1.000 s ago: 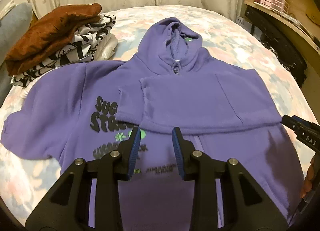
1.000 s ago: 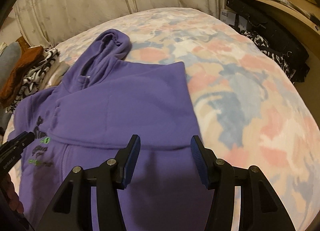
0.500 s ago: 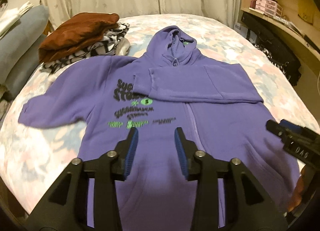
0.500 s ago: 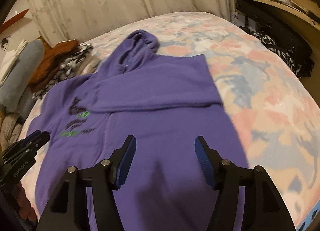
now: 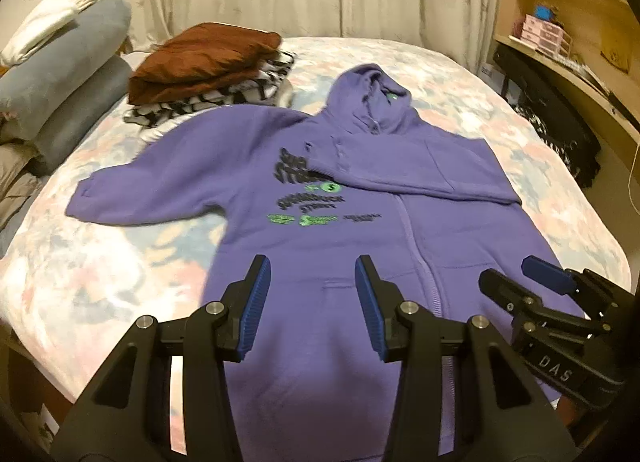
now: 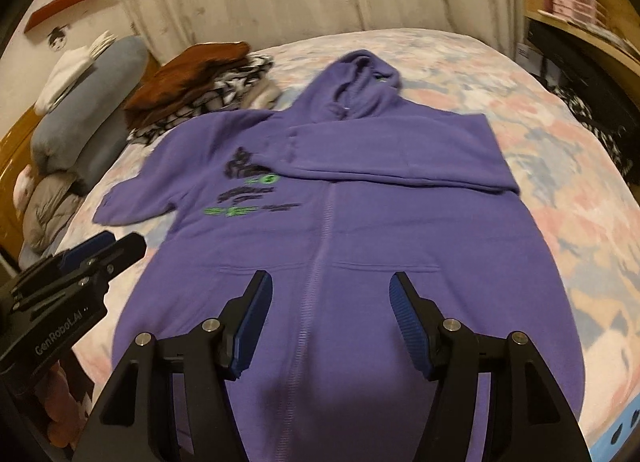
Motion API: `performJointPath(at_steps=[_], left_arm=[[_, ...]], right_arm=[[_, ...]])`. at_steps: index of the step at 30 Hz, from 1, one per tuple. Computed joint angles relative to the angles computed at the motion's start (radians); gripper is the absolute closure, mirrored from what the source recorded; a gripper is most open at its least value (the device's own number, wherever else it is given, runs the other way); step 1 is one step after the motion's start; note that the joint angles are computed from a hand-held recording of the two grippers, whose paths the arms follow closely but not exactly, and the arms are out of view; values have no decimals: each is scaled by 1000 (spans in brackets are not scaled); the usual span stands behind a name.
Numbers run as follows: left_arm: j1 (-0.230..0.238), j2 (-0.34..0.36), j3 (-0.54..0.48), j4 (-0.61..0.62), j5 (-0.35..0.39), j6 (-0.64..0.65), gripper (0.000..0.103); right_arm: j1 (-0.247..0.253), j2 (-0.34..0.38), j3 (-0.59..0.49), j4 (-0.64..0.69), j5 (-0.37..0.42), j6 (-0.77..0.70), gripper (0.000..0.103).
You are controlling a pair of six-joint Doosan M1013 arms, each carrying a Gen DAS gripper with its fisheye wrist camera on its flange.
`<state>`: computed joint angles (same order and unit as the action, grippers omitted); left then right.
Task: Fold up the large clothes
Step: 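Release the cuff and lift the left tool away from the hoodie, then grasp the other sleeve cuff with the left tool and lift it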
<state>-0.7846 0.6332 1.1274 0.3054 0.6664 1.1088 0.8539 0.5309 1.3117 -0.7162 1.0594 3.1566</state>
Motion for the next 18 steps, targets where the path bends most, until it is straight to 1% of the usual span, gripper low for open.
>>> performJointPath(at_steps=[5,9,11,12,13,14,16,18], left_arm=[[33,-20,11,-8,1,-16,61],[73,-27,7,-12,-5,-35,59],[101,-31,10,-52,-34,-23,53],[111,-35,13,-67,-46,-19,46],[125,-37,16,-83,-63,-18,42],[141,-40,21,-78,-85,-36,40],[163,-39,20,-64,-103,-61,38],[187,-33,13,-77,-117,-67,36]], right_arm=[[9,49,-113,3,18,-72,41],[-1,93,-213,13,28,-161,41],[-8,124,-280,20,32,-212,41],[-13,138,-308,25,31,-234,41],[-17,158,-347,27,32,-261,41],[-23,175,-379,30,37,-284,41],[-32,212,-449,30,53,-331,41],[-40,264,-541,20,79,-379,41]])
